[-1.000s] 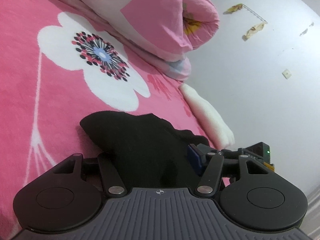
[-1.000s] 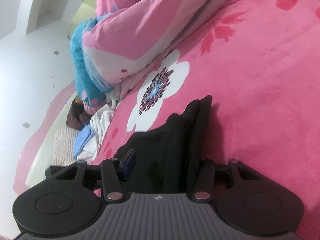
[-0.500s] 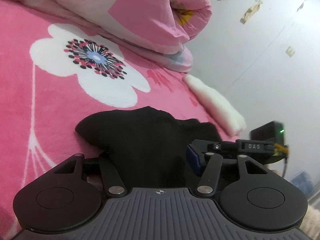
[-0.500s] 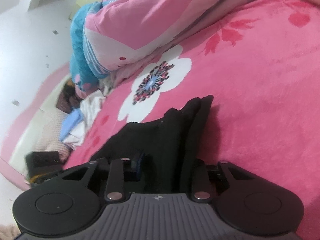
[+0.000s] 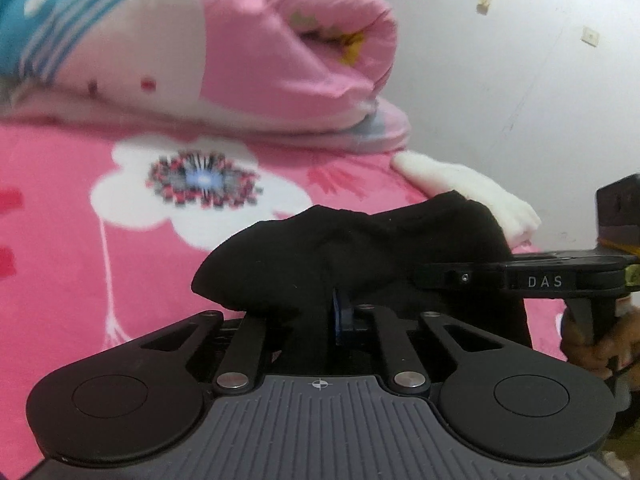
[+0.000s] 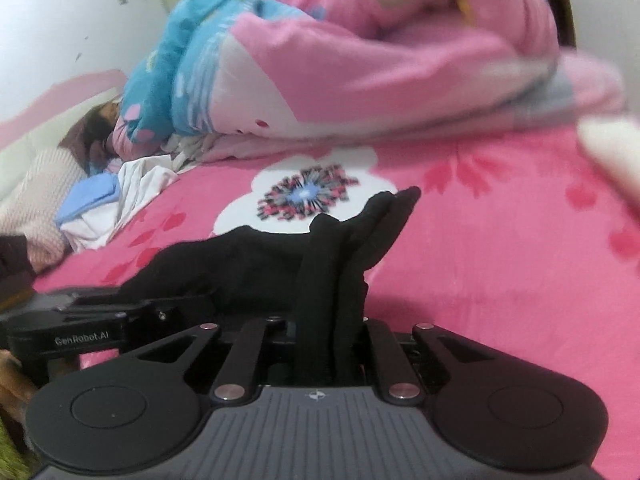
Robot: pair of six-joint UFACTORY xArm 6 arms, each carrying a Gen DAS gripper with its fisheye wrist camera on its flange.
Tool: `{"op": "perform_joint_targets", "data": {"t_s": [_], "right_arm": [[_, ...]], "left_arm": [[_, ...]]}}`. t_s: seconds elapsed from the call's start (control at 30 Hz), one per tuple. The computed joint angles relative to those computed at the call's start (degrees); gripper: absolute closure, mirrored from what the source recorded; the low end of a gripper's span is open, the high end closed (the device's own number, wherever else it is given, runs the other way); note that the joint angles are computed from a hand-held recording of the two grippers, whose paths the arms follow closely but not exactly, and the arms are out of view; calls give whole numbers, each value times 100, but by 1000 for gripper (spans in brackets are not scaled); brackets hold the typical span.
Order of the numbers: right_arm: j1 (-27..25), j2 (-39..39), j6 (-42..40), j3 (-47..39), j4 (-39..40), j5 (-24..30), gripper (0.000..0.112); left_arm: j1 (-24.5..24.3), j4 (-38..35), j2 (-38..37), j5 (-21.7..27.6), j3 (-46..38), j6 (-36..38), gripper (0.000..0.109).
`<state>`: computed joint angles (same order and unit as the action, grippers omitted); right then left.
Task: Fold clothes
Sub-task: 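Lift the folded black shirt up off the bedspread with both tools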
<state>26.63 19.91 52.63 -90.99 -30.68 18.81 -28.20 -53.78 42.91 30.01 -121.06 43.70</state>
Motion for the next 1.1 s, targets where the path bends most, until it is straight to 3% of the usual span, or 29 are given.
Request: {"op": "perform_joint_targets", "data": {"t_s": [0.2,0.47,0.87,1.1], "right_arm": [[457,-579,1018,173,-1883,695,102],[1306,-1416,1963,441,-3531,1772,103],[2542,-2613,2669,899,-5215,3091,103],[3435,-3367,2989,1536,-5906,4150,103]], "left_arm": [[-271,-809,-1203,-871,1460,1214,100],[-680,-2269,-2660,-1699,2811,2982,100],[-1474,-3938,-3928,-2735,3343,5041,100],[-1996,-6134,-4433,-3216,3345,7376,100]]}}
